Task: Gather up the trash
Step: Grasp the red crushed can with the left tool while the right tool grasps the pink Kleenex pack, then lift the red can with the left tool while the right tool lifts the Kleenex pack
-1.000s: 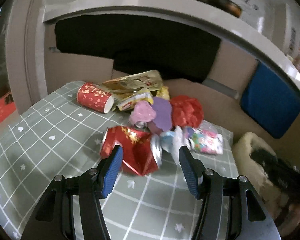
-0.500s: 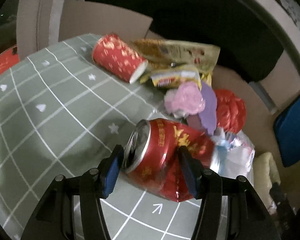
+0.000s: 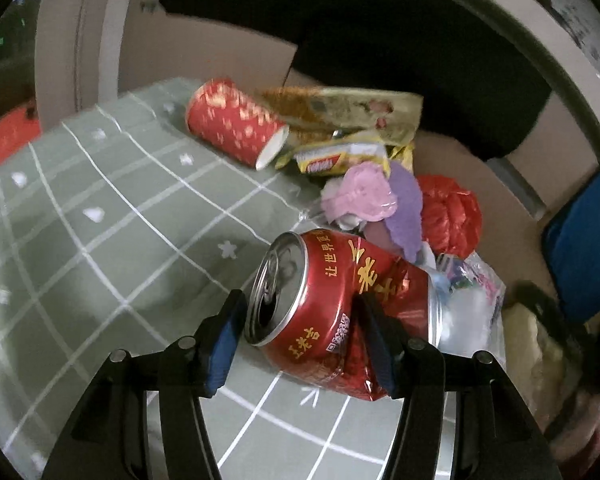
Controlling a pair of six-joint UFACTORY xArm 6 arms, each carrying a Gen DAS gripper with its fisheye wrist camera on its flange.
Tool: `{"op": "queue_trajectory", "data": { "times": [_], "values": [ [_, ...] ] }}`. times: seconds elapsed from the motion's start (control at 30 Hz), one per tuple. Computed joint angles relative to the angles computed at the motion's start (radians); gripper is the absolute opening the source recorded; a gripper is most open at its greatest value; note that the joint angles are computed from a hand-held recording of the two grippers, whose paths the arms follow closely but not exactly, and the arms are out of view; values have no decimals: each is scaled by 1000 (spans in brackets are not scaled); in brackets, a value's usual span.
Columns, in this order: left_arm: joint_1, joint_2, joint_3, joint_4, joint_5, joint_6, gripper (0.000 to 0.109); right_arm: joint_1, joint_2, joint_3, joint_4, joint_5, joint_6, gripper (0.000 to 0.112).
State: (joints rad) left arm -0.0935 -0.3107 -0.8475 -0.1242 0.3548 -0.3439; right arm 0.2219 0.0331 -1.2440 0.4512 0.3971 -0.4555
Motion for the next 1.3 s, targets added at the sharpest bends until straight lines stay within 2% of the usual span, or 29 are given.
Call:
{"op": "queue_trajectory", "data": {
  "times": [0.07, 0.13, 0.2, 0.33, 0.47, 0.53, 0.6, 0.7, 0.77, 0.9, 1.0, 1.13, 1.3],
  "values": [
    [-5, -46, 24, 127, 5, -92, 57, -19, 84, -104, 23, 61, 1, 46],
    [-5, -84, 46, 181, 7, -127, 57, -34, 147, -179, 16, 117, 33, 27],
    [-8, -116, 64, 226, 9, -152, 57, -46, 186, -227, -21, 180, 94, 23],
    [-9, -162, 84, 189, 26, -105, 58, -56, 133, -150, 21, 214, 95, 23],
    [-15, -183, 98, 132, 28, -61, 57, -59, 4, -15, 91, 317, -2, 23],
    [-16, -194, 109, 121, 26, -58, 57, -61, -56, 41, 112, 339, -41, 23],
    [-9, -209, 120, 117, 26, -62, 57, -53, -119, 101, 87, 290, -40, 26],
    [2, -241, 147, 128, 13, -89, 57, -32, -205, 179, 32, 155, 9, 39],
    [7, -252, 156, 159, 5, -125, 57, -19, -223, 186, 54, 118, 5, 45],
    [9, -271, 172, 297, -10, -229, 57, 31, -171, 123, 13, 102, 51, 47],
    [8, -281, 180, 284, -1, -211, 57, 75, -95, 61, -83, 84, 123, 47],
    [16, -291, 191, 251, -2, -186, 57, 92, -9, 2, -279, 80, 270, 47],
    [16, -288, 196, 263, -10, -191, 57, 89, 58, -62, -267, 128, 276, 54]
  ]
}}
